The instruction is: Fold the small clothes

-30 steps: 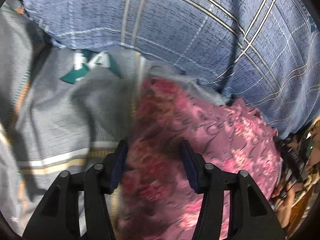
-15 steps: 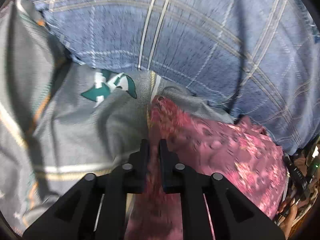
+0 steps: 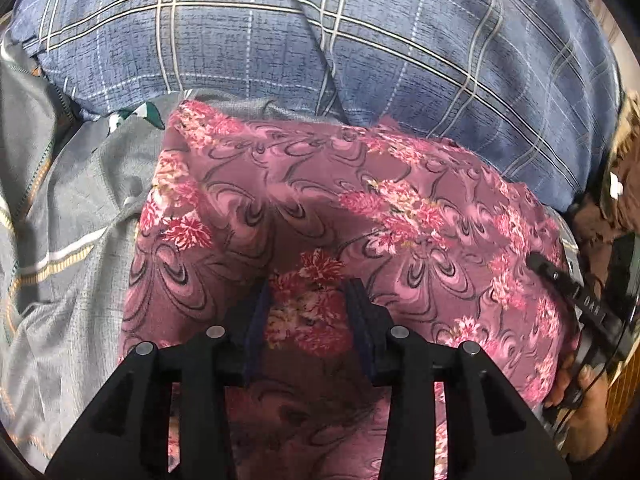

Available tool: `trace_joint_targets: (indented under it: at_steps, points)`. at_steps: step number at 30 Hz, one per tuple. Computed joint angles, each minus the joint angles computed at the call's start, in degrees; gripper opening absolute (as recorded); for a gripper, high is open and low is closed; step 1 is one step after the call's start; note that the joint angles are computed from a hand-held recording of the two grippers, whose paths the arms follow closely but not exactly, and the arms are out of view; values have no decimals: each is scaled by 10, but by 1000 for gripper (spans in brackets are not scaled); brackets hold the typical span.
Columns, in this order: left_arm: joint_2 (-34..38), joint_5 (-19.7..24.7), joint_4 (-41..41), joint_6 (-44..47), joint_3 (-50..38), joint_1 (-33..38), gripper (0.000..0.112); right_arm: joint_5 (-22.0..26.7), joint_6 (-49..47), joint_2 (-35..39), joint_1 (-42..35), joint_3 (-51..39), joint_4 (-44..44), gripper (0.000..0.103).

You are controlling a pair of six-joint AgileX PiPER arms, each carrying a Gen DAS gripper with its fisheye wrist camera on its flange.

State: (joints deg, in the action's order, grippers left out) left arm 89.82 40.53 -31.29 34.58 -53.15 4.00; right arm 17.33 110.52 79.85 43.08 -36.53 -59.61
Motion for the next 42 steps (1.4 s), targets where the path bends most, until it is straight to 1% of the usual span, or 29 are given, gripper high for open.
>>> trace_joint_targets:
  at_steps: [1, 2, 3, 5, 6, 7, 8, 9, 10, 11, 13, 14, 15, 16, 18, 19, 20, 22, 23, 25, 29, 30, 31, 32, 34, 35, 39, 41, 42]
  points:
    - [3, 10, -2, -5, -6, 5, 38, 3, 6, 1, 4, -2, -5, 23]
    - [3, 18, -5, -4, -7, 13, 38, 11, -8, 3, 7, -8, 12, 25]
    - [-2, 28, -5, -11, -9, 20, 38, 27, -29, 6, 16, -21, 43, 26]
    - [-25, 42, 5, -27, -4, 33, 39, 58, -99, 10, 29, -48, 126, 37]
    - [-38, 45, 7, -29, 2, 37, 42, 87, -124, 7, 45, -66, 160, 41]
    - [-55, 50, 6, -24, 11, 45, 50, 109, -130, 5, 59, -79, 171, 53]
    - [-69, 53, 6, -18, 18, 53, 53, 141, -112, 3, 86, -90, 160, 67]
    - [-73, 46, 7, -16, 24, 54, 56, 174, -90, 5, 116, -100, 147, 75]
    - [-87, 48, 4, -7, 35, 63, 56, 198, -77, 9, 136, -107, 144, 88]
    - [-95, 53, -1, 6, 44, 73, 57, 219, -63, 18, 159, -113, 143, 96]
    - [-100, 54, 7, 12, 57, 83, 59, 246, -52, 35, 189, -118, 156, 101]
    - [-99, 48, 13, 6, 64, 79, 59, 271, -42, 52, 211, -123, 147, 102]
    - [-95, 34, 17, -7, 71, 63, 59, 318, -42, 79, 240, -144, 136, 102]
    - [-95, 26, 21, -9, 79, 57, 60, 343, -61, 102, 247, -164, 145, 103]
    - [-99, 2, 23, -13, 98, 40, 63, 426, -122, 169, 265, -234, 181, 103]
    - [-102, -4, 25, -14, 103, 35, 64, 449, -130, 183, 272, -251, 183, 102]
    - [-105, -8, 27, -15, 107, 33, 65, 456, -119, 184, 274, -254, 185, 102]
    - [-107, -12, 27, -16, 111, 28, 68, 432, -85, 166, 265, -232, 189, 103]
    - [-107, -10, 25, -15, 111, 30, 68, 429, -77, 161, 266, -225, 182, 103]
    - [-106, -2, 14, -3, 111, 39, 68, 442, -79, 172, 274, -231, 177, 102]
    - [-98, 36, -21, 40, 100, 76, 68, 472, -93, 186, 276, -258, 197, 102]
    - [-96, 48, -27, 51, 96, 86, 68, 490, -98, 189, 277, -275, 211, 102]
    - [-94, 66, -35, 66, 90, 101, 68, 506, -98, 195, 283, -295, 213, 103]
    - [-91, 96, -50, 91, 79, 130, 68, 513, -89, 195, 297, -306, 202, 102]
    - [-84, 149, -78, 131, 58, 185, 68, 516, -91, 205, 322, -336, 176, 103]
    - [-74, 181, -90, 149, 38, 223, 68, 513, -106, 216, 335, -360, 166, 103]
    - [-22, 240, -85, 155, -35, 310, 68, 490, -209, 291, 362, -472, 157, 103]
    - [9, 268, -85, 157, -69, 346, 68, 489, -271, 346, 371, -548, 166, 103]
    - [19, 275, -85, 158, -77, 356, 68, 492, -300, 372, 374, -585, 173, 103]
